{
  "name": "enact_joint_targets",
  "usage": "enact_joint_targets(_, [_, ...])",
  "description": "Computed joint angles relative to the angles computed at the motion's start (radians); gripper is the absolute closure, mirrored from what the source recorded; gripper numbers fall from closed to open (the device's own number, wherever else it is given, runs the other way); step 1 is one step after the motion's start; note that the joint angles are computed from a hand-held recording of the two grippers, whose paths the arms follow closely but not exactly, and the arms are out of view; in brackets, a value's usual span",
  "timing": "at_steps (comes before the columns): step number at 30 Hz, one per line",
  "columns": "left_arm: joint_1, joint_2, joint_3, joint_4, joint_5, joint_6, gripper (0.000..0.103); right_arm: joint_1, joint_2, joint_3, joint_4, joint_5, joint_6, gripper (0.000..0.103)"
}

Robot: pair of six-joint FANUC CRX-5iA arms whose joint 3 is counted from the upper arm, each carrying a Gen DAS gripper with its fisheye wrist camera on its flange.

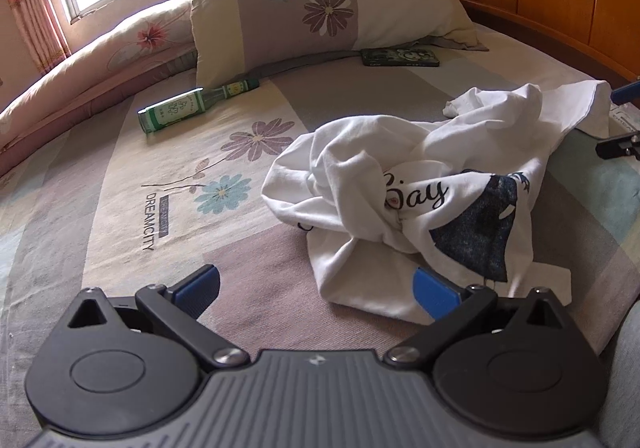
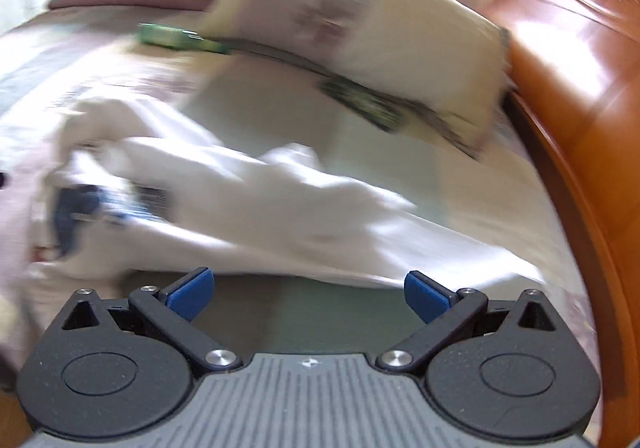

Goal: Fold clothes

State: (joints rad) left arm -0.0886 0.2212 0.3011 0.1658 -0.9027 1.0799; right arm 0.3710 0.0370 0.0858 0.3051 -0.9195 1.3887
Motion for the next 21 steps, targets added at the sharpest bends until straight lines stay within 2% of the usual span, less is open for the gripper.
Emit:
enact_joint_targets(5, [0.024, -0.028, -0.019, -0.030, -0.004, 0.012, 0.001, 0.134, 0.041, 0.021, 0.001, 0.062, -0.015, 0.000])
enact_joint_targets(8, [0.041, -0.036, -0.034, -0.025, -0.002, 0.027, 0.001, 0.197, 0.085, -0.015, 0.143, 0.140, -0.133, 0.000])
enact_joint_targets(11, [0.051, -0.040, -0.052, -0.008, 0.000, 0.031, 0.001, 0.229, 0.149, -0.008, 0.235, 0.161, -0.194, 0.000])
enact_joint_targets(16, [0.051, -0.031, -0.060, -0.004, 0.005, 0.034, 0.001, 0.186, 0.202, 0.010, 0.276, 0.109, -0.223, 0.000])
enact_joint_targets(21, [0.035, 0.019, -0.030, 0.010, 0.003, 0.029, 0.001, 0.093, 0.180, 0.008, 0.268, 0.104, -0.301, 0.000])
